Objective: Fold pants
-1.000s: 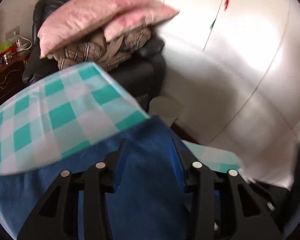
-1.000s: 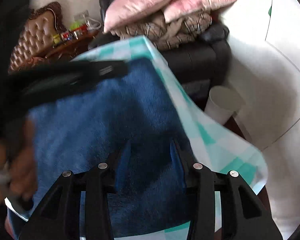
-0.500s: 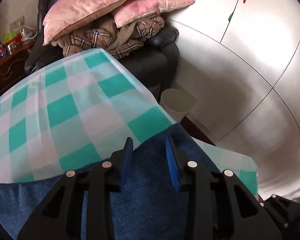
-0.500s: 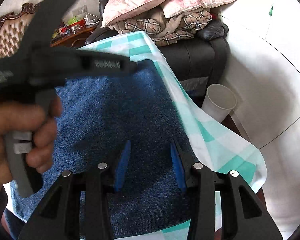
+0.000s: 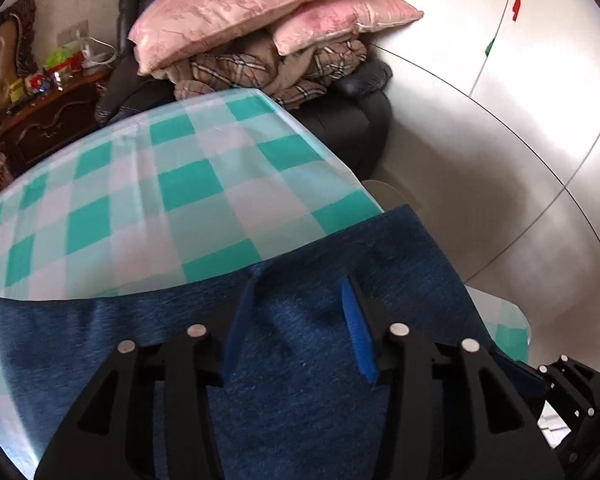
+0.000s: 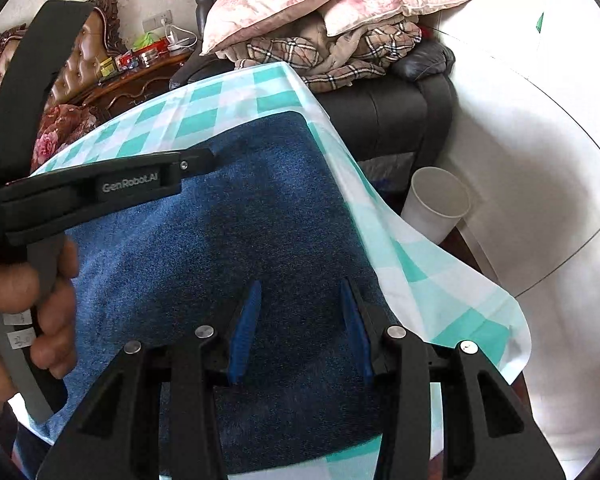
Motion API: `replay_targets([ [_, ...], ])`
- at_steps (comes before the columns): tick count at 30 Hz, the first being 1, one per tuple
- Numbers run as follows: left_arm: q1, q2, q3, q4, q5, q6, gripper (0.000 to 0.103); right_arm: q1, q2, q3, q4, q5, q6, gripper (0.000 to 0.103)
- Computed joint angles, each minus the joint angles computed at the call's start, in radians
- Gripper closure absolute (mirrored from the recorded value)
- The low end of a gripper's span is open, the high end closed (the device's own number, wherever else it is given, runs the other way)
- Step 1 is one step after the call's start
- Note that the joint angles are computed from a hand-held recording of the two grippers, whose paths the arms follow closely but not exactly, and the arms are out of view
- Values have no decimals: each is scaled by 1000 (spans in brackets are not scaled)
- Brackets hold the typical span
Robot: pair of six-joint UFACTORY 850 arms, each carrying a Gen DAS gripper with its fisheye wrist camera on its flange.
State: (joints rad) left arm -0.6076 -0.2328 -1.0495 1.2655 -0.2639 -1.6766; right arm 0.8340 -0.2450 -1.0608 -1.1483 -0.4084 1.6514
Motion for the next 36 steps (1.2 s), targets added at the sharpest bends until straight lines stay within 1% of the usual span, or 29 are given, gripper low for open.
replay_targets([
  [1, -4, 17, 15, 56, -2, -58, 52, 10, 12, 9, -32, -16, 38, 58],
  [2, -8, 34, 30, 99, -5, -102, 48, 31, 25, 22, -88, -59, 94, 55],
  [3, -16, 47, 41, 101, -29, -110, 38, 47, 30, 28, -108, -95, 111, 49],
  [4, -20, 51, 46, 82, -44, -99, 36, 59, 32, 31, -109, -120, 110, 48],
  [6, -16, 53, 59, 42, -36, -66, 35, 69, 30, 39, -90, -141, 104, 48],
  [7, -15, 46, 57, -5, -42, -20, 30, 73, 22, 38, -76, -152, 91, 48],
  [8, -14, 32, 51, -86, -57, 56, 27, 71, 13, 35, -65, -160, 74, 48],
  [9, -12, 26, 52, -125, -51, 94, 22, 73, 7, 34, -62, -167, 65, 48],
  [10, -13, 25, 56, -122, -48, 97, 19, 74, 5, 33, -68, -172, 66, 48],
  [11, -22, 31, 64, -77, -64, 57, 16, 77, 2, 31, -69, -180, 63, 48],
  [12, -42, 39, 72, -15, -116, 0, 11, 78, 0, 28, -65, -182, 60, 48],
  [13, -58, 47, 79, 19, -155, -29, 8, 76, 0, 27, -61, -181, 58, 47],
  [14, -72, 58, 86, 45, -191, -51, 8, 75, 0, 27, -59, -178, 59, 47],
  [15, -90, 83, 104, 80, -237, -93, 5, 74, 1, 27, -58, -177, 58, 47],
  [16, -99, 103, 118, 92, -261, -112, 2, 76, 1, 27, -56, -181, 56, 47],
  [20, -137, 203, 189, 85, -341, -128, 2, 87, 2, 25, -42, -201, 45, 46],
  [23, -184, 303, 272, 108, -400, -183, 2, 102, 12, 30, -29, -217, 43, 41],
  [24, -214, 350, 311, 106, -432, -210, 2, 109, 16, 34, -23, -227, 42, 41],
  [27, -284, 430, 380, 85, -507, -275, 2, 137, 48, 60, -8, -246, 63, 40],
  [28, -306, 457, 404, 77, -515, -296, 2, 147, 63, 71, -10, -254, 78, 39],
  [29, -327, 489, 430, 78, -506, -320, 2, 167, 82, 86, -13, -276, 103, 39],
  [30, -345, 526, 458, 76, -478, -340, 2, 177, 92, 93, -15, -288, 115, 38],
  [31, -361, 545, 469, 54, -470, -337, 2, 190, 103, 101, -16, -300, 128, 37],
  [33, -405, 566, 478, -15, -496, -306, 2, 221, 119, 110, -5, -328, 140, 37],
  [36, -452, 584, 482, -87, -533, -286, 2, 261, 143, 123, 11, -355, 159, 37],
])
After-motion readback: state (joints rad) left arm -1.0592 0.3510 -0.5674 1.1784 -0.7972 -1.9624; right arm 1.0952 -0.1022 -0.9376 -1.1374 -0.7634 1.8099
